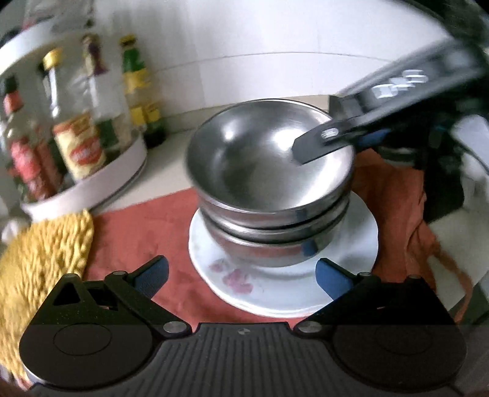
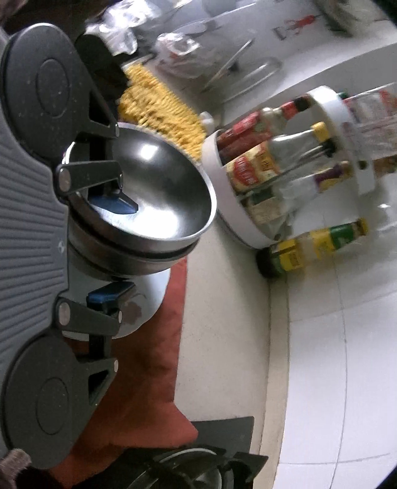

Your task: Organize plates and bowls

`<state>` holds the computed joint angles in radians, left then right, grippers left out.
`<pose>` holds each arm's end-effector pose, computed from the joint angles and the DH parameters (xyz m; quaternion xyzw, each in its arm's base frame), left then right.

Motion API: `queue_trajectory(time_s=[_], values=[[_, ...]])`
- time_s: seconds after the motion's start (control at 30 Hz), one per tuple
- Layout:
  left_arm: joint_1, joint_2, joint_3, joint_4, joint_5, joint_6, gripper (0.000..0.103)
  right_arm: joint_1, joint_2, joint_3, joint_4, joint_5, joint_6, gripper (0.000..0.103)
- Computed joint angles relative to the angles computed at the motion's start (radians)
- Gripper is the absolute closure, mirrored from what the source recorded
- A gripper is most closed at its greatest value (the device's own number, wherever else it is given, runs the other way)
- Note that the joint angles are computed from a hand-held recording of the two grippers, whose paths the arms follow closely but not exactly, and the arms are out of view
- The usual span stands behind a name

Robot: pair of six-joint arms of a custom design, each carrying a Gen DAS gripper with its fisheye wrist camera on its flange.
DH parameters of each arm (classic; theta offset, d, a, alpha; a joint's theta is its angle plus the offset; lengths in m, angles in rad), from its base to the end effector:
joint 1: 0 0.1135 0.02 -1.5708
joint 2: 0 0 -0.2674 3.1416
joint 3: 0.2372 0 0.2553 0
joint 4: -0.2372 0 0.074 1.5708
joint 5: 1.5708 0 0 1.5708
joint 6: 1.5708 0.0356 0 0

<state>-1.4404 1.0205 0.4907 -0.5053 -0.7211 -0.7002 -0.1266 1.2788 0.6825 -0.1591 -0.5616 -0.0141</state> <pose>0.0462 -0.1715 0.1812 0.2393 0.8750 -0.0540 0.4173 0.2582 -0.0138 0.2085 -0.0601 0.8869 0.2270 0.3979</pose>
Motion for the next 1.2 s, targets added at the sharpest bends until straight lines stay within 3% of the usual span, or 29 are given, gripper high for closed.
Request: queue_trajectory(time_s=[0.13,0.37,0.63,0.7,1.0,1.2], values=[[-0.01,-0.099,0.017,-0.089,0.008,-0.115,0.0,-0.024,-0.158,-0.039,-0.076,0.0,0.003,0.056],[-0.101,-0.11,0.127,-0.346,-0.082,-0.386,0.0,-0.022,-0.469,-0.147,-0.21,0.079,0.072,0.04],[-0.265,0.024,0.229,-0.591,-0.141,-0.744,0.0,0.17,-0.764,-0.243,-0.338,0.399,0.186,0.026],[-0.298,0.045,0.239,-0.617,-0.14,-0.801,0.0,0.227,-0.786,-0.244,-0.364,0.477,0.212,0.023],[-0.347,0.134,0.298,-0.72,-0.127,-0.939,0.0,0.354,-0.845,-0.266,-0.42,0.648,0.261,0.021],[-0.377,0.101,0.28,-0.713,-0.132,-1.0,0.0,0.341,-0.84,-0.278,-0.42,0.645,0.282,0.021]])
